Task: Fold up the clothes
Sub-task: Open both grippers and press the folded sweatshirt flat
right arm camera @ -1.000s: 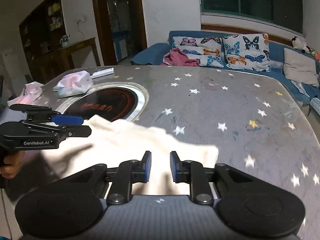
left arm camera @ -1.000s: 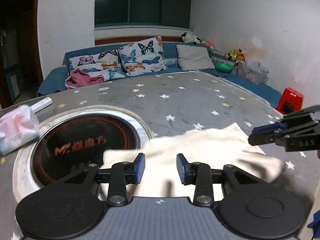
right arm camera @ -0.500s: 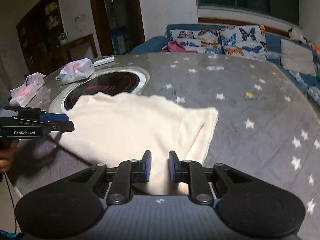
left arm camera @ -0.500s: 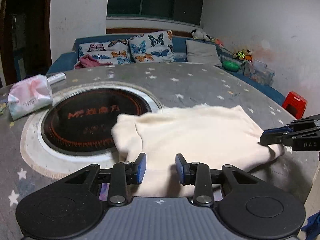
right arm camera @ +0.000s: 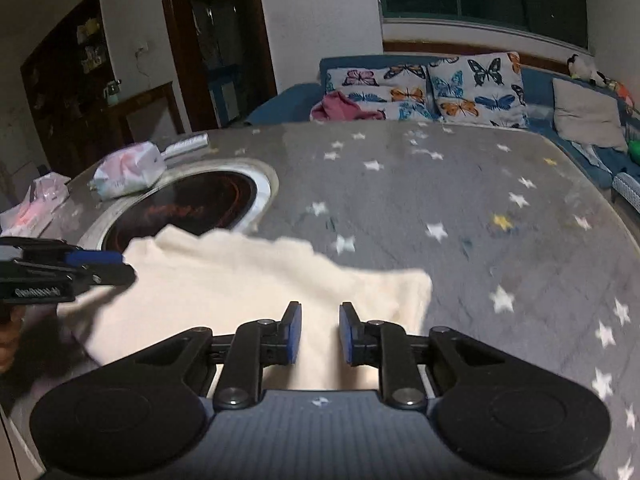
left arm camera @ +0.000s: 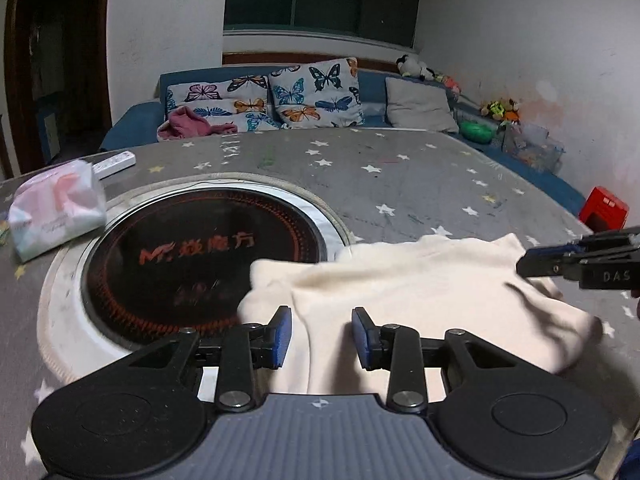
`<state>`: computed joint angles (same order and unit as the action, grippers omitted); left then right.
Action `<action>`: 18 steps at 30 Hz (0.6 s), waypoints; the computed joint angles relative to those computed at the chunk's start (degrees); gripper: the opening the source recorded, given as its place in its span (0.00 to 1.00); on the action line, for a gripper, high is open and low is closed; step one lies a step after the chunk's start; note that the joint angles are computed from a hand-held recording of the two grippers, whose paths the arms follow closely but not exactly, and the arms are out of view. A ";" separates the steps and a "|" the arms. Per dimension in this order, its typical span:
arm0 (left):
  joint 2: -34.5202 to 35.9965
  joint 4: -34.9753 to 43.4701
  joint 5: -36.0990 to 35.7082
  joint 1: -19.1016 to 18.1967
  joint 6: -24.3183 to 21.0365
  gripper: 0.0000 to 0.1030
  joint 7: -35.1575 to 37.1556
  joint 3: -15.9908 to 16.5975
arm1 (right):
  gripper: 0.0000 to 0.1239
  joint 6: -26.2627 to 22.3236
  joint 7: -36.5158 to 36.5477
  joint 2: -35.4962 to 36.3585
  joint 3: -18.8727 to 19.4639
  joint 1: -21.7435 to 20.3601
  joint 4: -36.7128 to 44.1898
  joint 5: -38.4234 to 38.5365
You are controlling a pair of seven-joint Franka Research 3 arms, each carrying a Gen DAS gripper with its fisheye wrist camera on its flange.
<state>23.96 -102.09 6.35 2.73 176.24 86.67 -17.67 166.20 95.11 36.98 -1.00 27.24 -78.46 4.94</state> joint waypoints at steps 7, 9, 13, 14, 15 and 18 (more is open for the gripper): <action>6.12 10.15 1.31 -4.24 -6.83 0.34 -3.69 4.47 | 0.15 -6.49 3.76 7.52 -2.61 1.09 11.43 -2.23; 5.73 9.86 0.55 -3.37 -6.40 0.35 -3.37 3.34 | 0.18 -5.81 3.71 6.80 -2.50 1.22 10.42 -3.07; 6.01 10.49 1.72 -4.59 -5.75 0.35 -3.77 4.30 | 0.28 -3.72 3.10 5.04 -2.40 1.77 8.22 -4.38; 6.68 11.75 2.23 -5.47 -7.00 0.35 -4.58 5.19 | 0.31 -3.88 3.06 5.17 -2.51 1.95 8.47 -4.64; 7.58 13.40 2.61 -6.29 -8.86 0.35 -5.50 6.00 | 0.33 -4.22 3.19 5.42 -2.76 2.21 8.91 -4.95; 8.96 15.84 3.70 -7.73 -10.51 0.36 -7.85 7.53 | 0.37 -5.03 3.41 5.74 -3.21 2.74 9.52 -5.86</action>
<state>32.92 -86.25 10.05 -5.01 165.73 78.81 -10.14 161.17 98.53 42.72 -4.21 29.98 -68.95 -0.92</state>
